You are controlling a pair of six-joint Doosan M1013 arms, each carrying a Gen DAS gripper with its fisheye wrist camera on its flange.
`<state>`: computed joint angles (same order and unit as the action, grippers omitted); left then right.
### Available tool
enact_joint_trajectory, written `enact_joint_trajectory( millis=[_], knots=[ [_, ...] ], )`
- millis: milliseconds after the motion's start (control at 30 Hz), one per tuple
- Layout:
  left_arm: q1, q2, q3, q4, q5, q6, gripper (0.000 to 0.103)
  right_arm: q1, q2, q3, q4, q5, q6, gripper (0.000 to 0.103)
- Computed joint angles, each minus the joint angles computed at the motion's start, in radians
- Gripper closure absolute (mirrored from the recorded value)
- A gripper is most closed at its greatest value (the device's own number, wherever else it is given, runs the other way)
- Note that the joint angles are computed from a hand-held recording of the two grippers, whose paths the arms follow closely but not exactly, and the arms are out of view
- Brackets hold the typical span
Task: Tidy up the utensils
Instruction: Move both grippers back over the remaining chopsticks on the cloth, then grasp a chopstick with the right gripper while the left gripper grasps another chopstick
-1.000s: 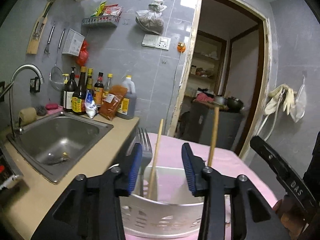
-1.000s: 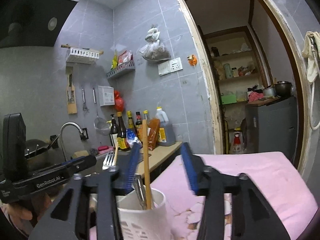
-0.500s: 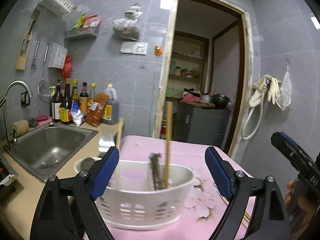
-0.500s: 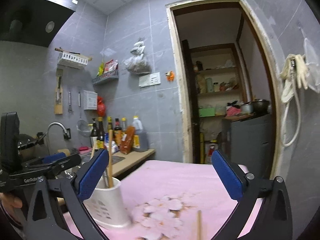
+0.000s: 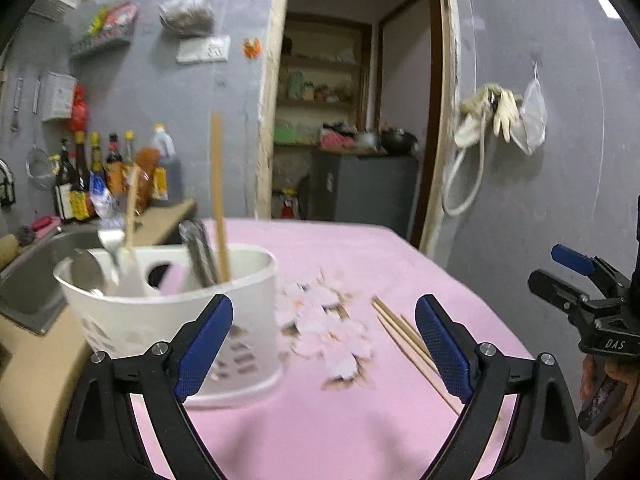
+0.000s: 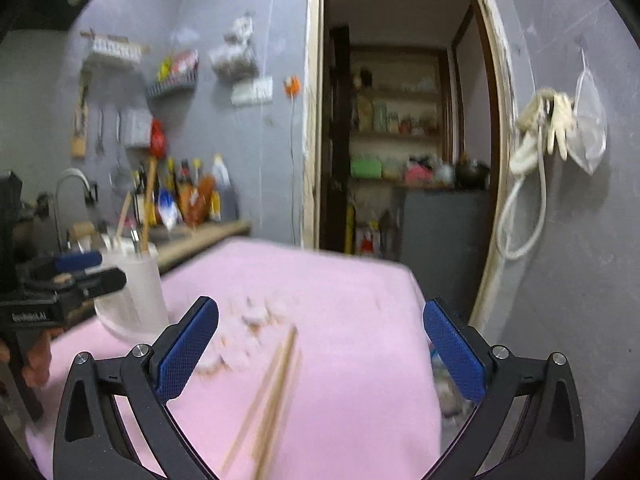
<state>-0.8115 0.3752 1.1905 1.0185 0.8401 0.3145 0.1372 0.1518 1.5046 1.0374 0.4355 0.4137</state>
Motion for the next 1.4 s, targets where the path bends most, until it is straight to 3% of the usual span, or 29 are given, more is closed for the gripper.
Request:
enact_joint_trajectory(
  millis=[133,200,267,333,433,500,633,833,1100,1300,1400],
  knots=[
    [0.008,0.036,-0.048,-0.117,0.008,0.085,0.013,-0.009,0.024,-0.033,-0.265,0.086,0.265,0.000],
    [0.013,0.056,-0.081,-0.177,0.034,0.140,0.013,-0.015,0.038,-0.047,-0.328,0.138,0.331,0.002],
    [0.018,0.072,-0.109,-0.231,0.054,0.193,0.013,-0.019,0.047,-0.055,-0.353,0.181,0.350,0.009],
    [0.027,0.091,-0.142,-0.300,0.074,0.258,0.013,-0.017,0.060,-0.068,-0.398,0.227,0.372,0.026],
    [0.043,0.115,-0.184,-0.410,0.097,0.352,0.014,-0.011,0.077,-0.083,-0.454,0.279,0.400,0.043],
    [0.054,0.127,-0.203,-0.474,0.111,0.395,0.016,-0.011,0.087,-0.091,-0.460,0.321,0.397,0.047],
    [0.083,0.154,-0.246,-0.623,0.138,0.484,0.031,-0.005,0.104,-0.107,-0.486,0.372,0.401,0.057],
    [0.111,0.178,-0.282,-0.754,0.166,0.548,0.042,0.008,0.130,-0.147,-0.549,0.432,0.442,0.063],
    [0.126,0.191,-0.298,-0.823,0.174,0.572,0.053,0.039,0.150,-0.179,-0.651,0.445,0.469,0.064],
    [0.128,0.211,-0.333,-0.866,0.202,0.609,0.062,0.043,0.147,-0.176,-0.721,0.412,0.482,0.093],
    [0.133,0.226,-0.356,-0.898,0.220,0.632,0.067,0.033,0.146,-0.175,-0.711,0.405,0.479,0.096]
  ],
)
